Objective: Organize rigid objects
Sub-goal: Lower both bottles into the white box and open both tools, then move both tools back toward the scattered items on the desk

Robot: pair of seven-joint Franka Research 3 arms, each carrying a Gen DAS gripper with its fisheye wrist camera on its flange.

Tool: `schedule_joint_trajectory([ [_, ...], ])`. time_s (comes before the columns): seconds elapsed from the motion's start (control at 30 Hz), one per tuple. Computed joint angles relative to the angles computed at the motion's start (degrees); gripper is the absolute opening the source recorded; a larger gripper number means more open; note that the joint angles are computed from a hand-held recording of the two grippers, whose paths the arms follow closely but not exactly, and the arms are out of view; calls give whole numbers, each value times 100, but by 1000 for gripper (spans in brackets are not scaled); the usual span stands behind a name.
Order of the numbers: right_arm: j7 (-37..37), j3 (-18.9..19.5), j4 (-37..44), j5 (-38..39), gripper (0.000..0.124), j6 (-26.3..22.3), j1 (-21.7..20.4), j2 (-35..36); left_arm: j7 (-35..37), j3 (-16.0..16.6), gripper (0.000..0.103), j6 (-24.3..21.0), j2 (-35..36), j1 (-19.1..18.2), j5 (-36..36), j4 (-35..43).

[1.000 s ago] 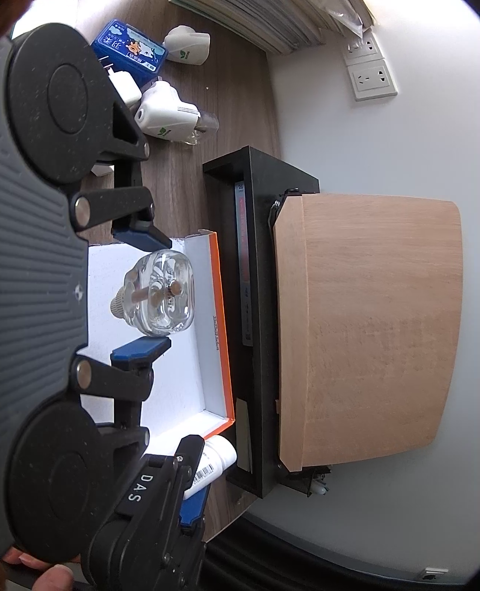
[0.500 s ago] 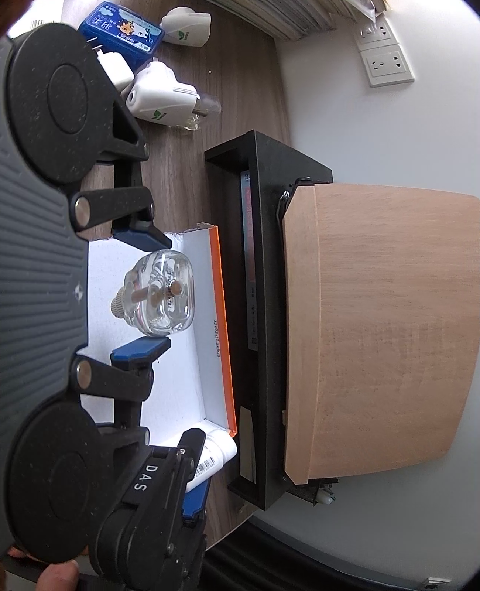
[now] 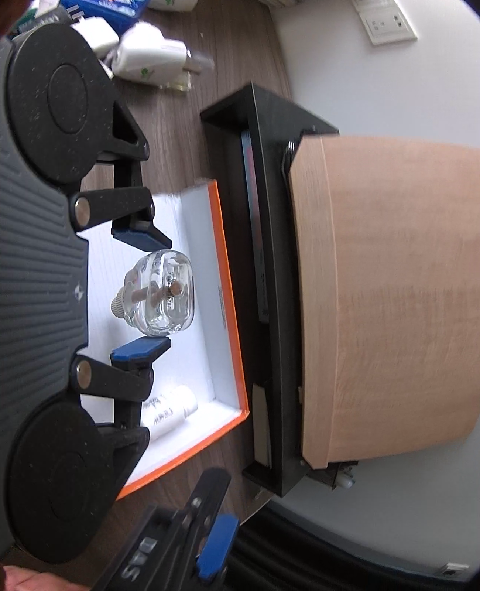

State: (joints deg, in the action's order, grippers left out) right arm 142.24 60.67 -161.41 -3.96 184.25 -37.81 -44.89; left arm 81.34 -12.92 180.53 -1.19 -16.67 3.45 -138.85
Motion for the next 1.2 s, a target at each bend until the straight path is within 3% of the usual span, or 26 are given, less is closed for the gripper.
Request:
schedule_joint_trajectory([
  [0.1, 96, -274, -174, 83, 64, -178, 372, -155, 291, -72, 50, -68, 112, -72, -364, 127],
  [0.17, 188, -353, -249, 57, 66, -357, 536, -341, 864, -164, 58, -44, 114, -125, -1018, 150],
  [0.23, 299, -487, -339, 9, 66, -440, 734, -451, 505, -196, 63, 45, 44, -68, -598, 89],
  [0.3, 393, -584, -396, -64, 66, -526, 890, -555, 713, -120, 66, 88, -56, -203, -877, 19],
  [0.4, 545, -672, -428, -194, 67, -672, 1078, -717, 304, -50, 71, 151, -293, -201, -529, -159],
  [0.5, 678, -791, -493, -300, 70, -679, 1300, -828, -623, -447, 77, 185, -591, 420, 451, -360],
  [0.67, 762, -894, -479, -479, 70, -778, 1652, -894, -996, -58, 79, -4, -1121, 188, 627, -746],
  [1.0, 873, -899, -296, -657, 78, -781, 2062, -745, -1868, 5, 90, -521, -2159, 462, 1214, -1417],
  [1.2, 776, -740, -77, -684, 81, -577, 2004, -541, -2214, -18, 95, -526, -2582, 690, 1435, -1741],
])
